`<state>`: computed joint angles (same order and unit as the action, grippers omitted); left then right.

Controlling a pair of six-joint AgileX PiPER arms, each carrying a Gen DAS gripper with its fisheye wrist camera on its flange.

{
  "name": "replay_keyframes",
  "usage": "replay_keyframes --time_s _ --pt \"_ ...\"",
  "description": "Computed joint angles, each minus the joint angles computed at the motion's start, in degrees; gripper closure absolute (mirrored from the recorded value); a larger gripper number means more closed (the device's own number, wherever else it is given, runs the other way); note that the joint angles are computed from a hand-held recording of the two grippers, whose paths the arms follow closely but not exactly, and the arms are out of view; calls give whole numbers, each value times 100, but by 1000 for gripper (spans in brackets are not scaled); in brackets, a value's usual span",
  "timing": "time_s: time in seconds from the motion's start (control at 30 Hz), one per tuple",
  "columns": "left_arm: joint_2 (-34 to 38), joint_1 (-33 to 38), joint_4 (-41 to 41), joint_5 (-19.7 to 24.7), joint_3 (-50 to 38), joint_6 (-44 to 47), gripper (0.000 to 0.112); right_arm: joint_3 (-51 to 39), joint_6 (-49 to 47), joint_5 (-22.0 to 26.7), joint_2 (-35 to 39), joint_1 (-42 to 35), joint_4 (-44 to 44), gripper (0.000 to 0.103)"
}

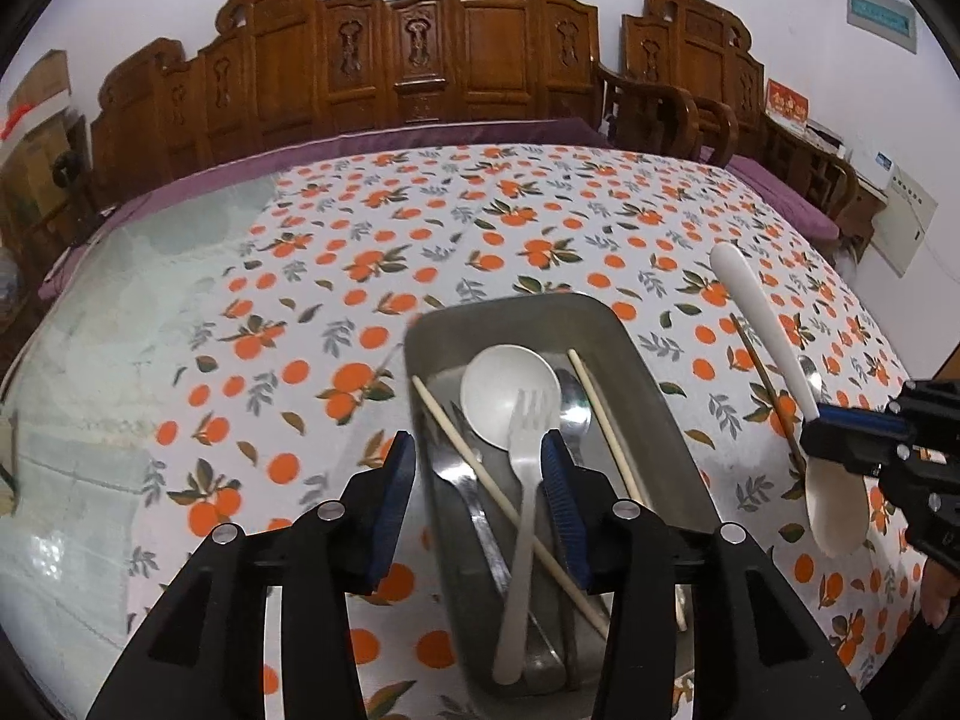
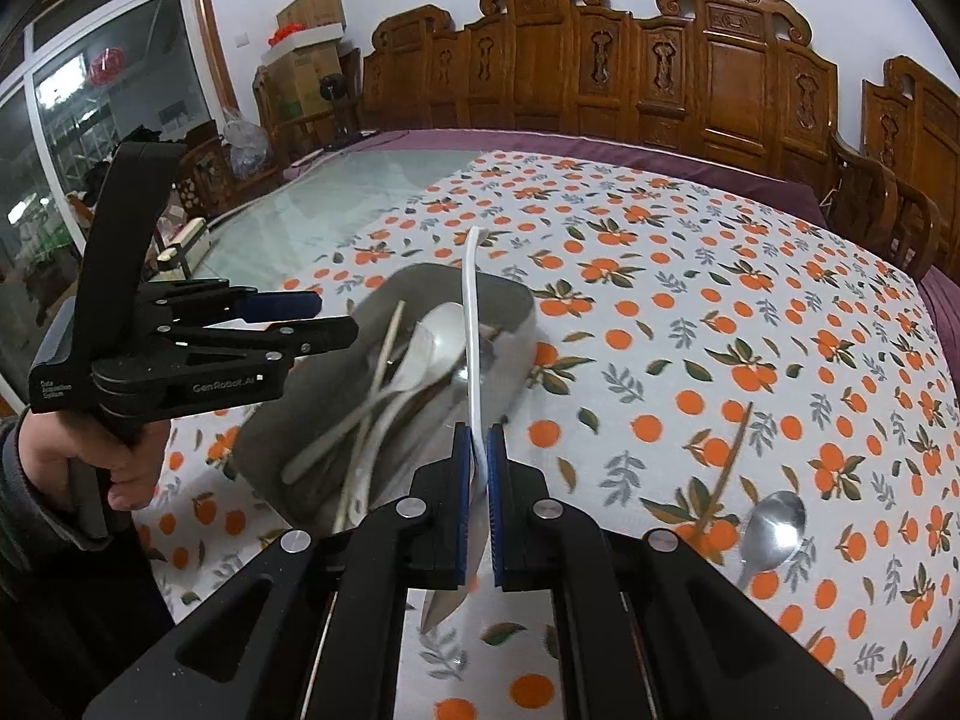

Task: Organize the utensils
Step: 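Carry the white plastic spoon over the metal tray with the right tool, then lower the white plastic spoon into the metal tray and open the right tool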

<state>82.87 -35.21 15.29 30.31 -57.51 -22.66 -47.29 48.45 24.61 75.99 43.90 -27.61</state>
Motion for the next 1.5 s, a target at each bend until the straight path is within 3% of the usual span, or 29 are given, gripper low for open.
replay_keyframes --time_s 0.03,0.13,0.47,0.67,0.93,1.2,1.5 --pt "-23 37 -16 12 -3 39 70 -30 108 -5 30 41 -73 96" --pt "-122 155 -13 -18 27 92 49 -133 391 -68 162 132 -214 96" --pt "-370 595 -286 -79 51 396 26 -570 1157 -393 772 312 -531 96" --pt "-417 803 -472 -76 43 591 25 -882 1790 -405 1320 401 -1076 96" --pt "-458 874 -524 -59 46 629 25 -964 1953 -506 1685 476 -1196 96" --pt "-442 866 -496 -33 29 612 25 -822 1794 -835 1692 419 -997 94" --pt "-414 655 -423 -17 -21 441 25 -480 2124 -501 1114 466 -1673 94"
